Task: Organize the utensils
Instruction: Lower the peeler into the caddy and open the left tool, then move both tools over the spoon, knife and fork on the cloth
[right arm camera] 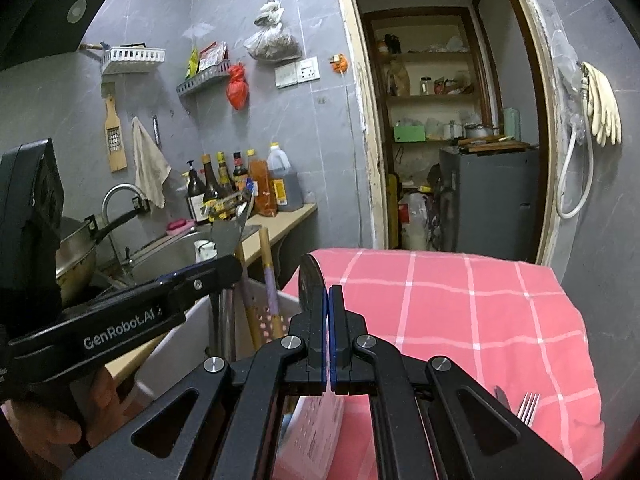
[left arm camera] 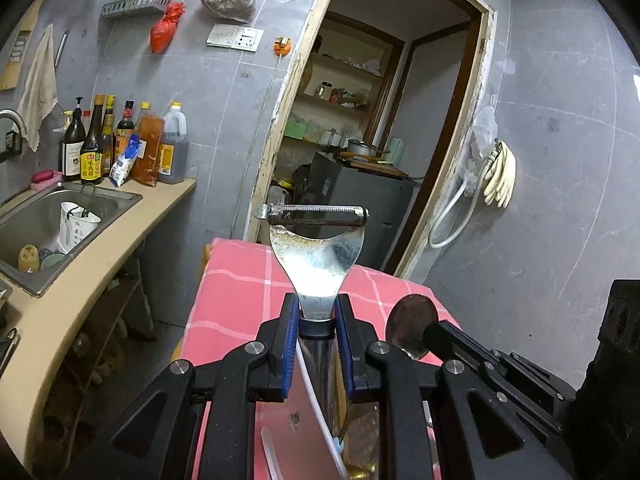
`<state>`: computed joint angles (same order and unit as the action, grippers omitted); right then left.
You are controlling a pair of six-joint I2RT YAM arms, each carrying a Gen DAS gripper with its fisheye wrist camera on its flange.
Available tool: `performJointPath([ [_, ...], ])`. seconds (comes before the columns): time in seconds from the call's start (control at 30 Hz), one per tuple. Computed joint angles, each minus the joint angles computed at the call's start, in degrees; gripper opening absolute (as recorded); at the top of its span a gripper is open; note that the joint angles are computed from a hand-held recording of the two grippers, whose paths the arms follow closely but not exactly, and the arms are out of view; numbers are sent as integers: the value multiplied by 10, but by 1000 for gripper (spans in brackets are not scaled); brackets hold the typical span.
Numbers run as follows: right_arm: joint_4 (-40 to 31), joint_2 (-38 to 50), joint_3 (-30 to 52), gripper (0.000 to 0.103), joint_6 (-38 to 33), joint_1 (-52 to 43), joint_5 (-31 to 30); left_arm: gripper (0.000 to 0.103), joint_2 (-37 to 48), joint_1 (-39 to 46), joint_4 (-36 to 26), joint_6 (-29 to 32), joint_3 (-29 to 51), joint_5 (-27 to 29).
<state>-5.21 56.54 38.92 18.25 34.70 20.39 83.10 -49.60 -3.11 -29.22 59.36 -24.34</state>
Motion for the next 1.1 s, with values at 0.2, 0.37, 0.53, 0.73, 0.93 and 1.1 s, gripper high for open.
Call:
performJointPath([
  [0.2, -35, -22, 0, 2, 2, -18, -34, 26, -4, 1, -11, -15, -1, 3],
  [0.37, -58, -36, 4, 3, 2, -37, -63, 50, -26, -7, -3, -37, -16, -8],
  [0.53, -88, -65, 11, 3, 4, -54, -78, 58, -44, -22, -37, -60, -8, -41],
  [0.73, -147, -154, 9, 47, -1, -108, -99, 78, -49, -63, -58, -49, 22, -85],
  [0.93, -244, -239, 28, 69, -55, -256, -188, 97, -12, -122, -57, -38, 72, -119],
  [1.1, -319, -269, 48, 84, -152, -507, -378, 102, 45, -160, -70, -31, 131, -125],
])
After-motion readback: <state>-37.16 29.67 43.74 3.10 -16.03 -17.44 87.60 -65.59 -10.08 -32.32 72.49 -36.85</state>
